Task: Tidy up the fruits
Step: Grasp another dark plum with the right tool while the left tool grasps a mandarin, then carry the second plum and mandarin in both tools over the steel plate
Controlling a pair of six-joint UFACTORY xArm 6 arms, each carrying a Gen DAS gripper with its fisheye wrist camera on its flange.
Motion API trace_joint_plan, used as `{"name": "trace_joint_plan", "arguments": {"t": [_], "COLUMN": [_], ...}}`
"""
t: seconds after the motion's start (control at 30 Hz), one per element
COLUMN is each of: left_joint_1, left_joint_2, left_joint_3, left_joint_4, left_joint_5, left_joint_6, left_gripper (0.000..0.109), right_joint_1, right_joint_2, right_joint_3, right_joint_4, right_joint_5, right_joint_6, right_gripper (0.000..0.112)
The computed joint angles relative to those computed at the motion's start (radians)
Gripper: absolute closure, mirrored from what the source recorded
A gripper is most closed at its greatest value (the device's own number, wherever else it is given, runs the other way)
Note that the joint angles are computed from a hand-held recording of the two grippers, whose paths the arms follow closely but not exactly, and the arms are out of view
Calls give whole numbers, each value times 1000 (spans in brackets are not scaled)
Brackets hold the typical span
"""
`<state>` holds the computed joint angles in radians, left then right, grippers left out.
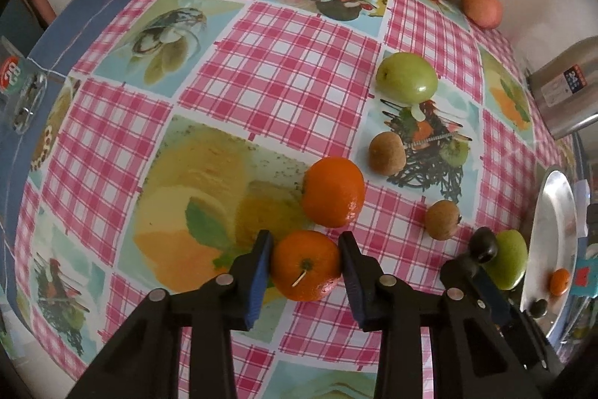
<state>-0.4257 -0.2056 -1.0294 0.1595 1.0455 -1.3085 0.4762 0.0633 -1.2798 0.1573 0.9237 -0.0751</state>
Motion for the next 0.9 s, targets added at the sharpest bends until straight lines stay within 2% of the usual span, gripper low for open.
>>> {"name": "trace_joint_plan", "arguments": {"t": [0.33, 0.63, 0.8, 0.9], "left_joint_1": [4, -11, 9, 10], "left_joint_2": [-46, -100, -44, -7], "left_joint_3": [18, -8, -61, -115], "left_joint_4": [33, 123, 110, 131], "left_joint_5": [-7, 48, 26, 42], "left_joint_6": [-35, -88, -59, -52], "left_gripper": [70, 70, 70, 70], "right_joint_1": [-41, -73, -92, -96], "right_joint_2": [-21, -74, -46, -15], "right_joint_3": [-8, -19, -78, -124], "right_joint_4": [121, 195, 223, 205], "right_joint_5": [55, 50, 58, 51], "right_joint_6": [-28, -49, -34, 0], "right_gripper": [86, 86, 86, 86]}}
